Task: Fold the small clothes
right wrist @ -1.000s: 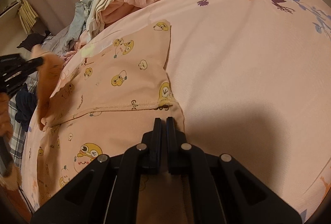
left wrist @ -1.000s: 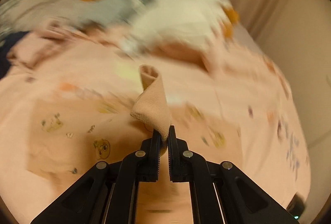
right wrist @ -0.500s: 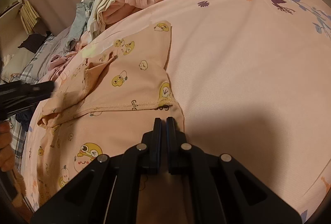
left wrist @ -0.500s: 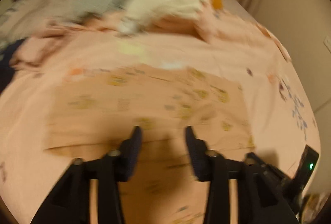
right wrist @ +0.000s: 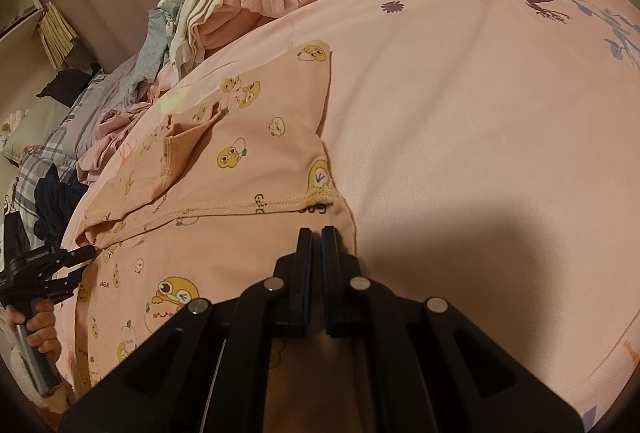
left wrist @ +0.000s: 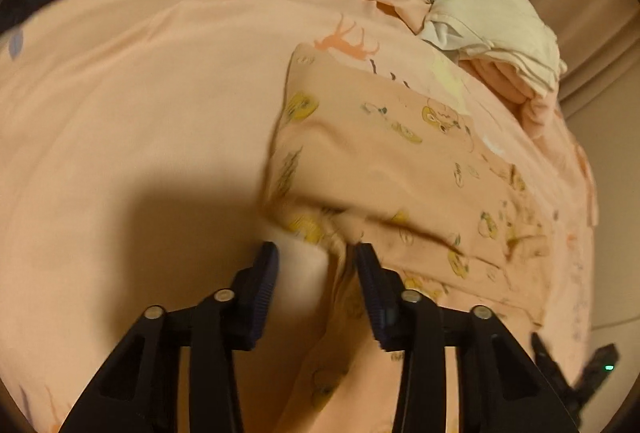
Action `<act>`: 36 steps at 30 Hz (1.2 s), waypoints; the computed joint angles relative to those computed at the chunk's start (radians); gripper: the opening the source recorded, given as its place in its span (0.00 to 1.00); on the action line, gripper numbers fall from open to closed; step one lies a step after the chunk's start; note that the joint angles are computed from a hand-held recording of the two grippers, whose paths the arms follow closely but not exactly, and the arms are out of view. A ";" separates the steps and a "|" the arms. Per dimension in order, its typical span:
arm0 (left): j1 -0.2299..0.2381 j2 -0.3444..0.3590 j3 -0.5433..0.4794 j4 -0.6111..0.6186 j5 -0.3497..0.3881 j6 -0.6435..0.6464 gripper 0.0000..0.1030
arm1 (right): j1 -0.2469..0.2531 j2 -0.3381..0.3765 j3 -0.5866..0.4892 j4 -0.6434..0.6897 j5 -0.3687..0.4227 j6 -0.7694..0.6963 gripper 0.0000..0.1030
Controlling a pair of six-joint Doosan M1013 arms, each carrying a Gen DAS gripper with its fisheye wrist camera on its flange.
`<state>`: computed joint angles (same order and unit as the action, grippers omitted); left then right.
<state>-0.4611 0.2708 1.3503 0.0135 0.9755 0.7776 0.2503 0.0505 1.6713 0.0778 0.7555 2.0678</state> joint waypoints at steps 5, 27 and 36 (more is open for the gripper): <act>-0.020 0.032 -0.028 0.080 0.020 0.009 0.22 | -0.014 0.011 -0.030 0.058 0.060 -0.032 0.07; -0.027 -0.046 0.103 0.184 -0.106 0.060 0.07 | -0.017 0.278 -0.373 0.339 0.240 -0.075 0.09; -0.054 -0.021 0.068 0.286 -0.036 0.021 0.07 | -0.048 0.210 -0.339 0.261 0.140 -0.104 0.08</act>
